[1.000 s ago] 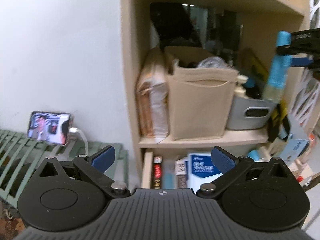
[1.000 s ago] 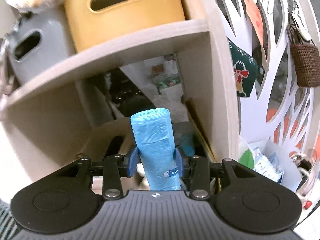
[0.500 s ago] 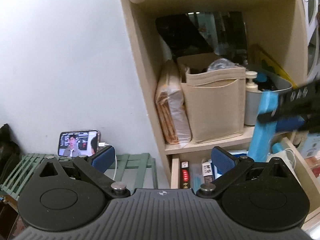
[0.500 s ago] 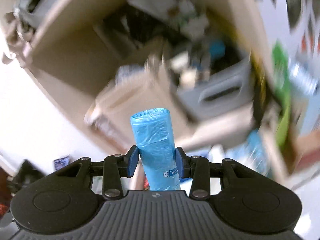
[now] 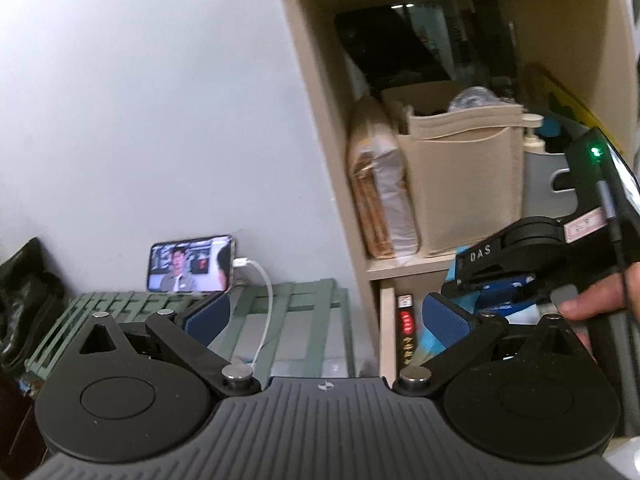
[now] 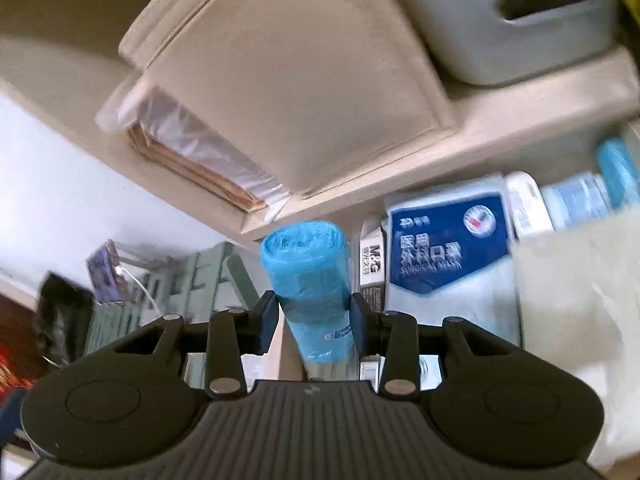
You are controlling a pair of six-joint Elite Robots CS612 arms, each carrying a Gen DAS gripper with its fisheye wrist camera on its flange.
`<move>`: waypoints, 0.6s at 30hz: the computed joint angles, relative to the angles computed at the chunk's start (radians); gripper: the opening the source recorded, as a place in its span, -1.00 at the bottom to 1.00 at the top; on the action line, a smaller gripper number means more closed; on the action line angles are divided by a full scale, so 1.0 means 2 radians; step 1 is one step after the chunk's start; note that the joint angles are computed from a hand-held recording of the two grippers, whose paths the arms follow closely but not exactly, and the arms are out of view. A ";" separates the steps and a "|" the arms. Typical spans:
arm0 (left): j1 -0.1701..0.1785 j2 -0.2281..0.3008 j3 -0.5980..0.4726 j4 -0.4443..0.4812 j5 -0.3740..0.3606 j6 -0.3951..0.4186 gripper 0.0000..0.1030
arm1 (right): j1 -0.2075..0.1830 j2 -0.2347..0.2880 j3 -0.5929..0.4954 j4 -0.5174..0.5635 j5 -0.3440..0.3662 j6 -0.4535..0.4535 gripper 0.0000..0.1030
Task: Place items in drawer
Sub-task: 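Lower the blue bag roll into the open drawer and open the right gripper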
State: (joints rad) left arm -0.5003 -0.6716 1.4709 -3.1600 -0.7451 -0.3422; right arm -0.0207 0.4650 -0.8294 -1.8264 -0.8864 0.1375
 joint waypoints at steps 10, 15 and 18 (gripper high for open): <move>0.000 -0.002 0.003 0.010 0.023 -0.016 1.00 | 0.021 -0.042 0.098 0.011 -0.048 -0.034 -0.54; -0.001 -0.002 0.002 0.011 0.021 -0.014 1.00 | 0.027 -0.048 0.122 -0.018 -0.063 -0.023 -0.54; -0.001 -0.002 0.002 0.011 0.012 -0.011 1.00 | 0.023 -0.045 0.113 -0.014 -0.043 -0.023 -0.49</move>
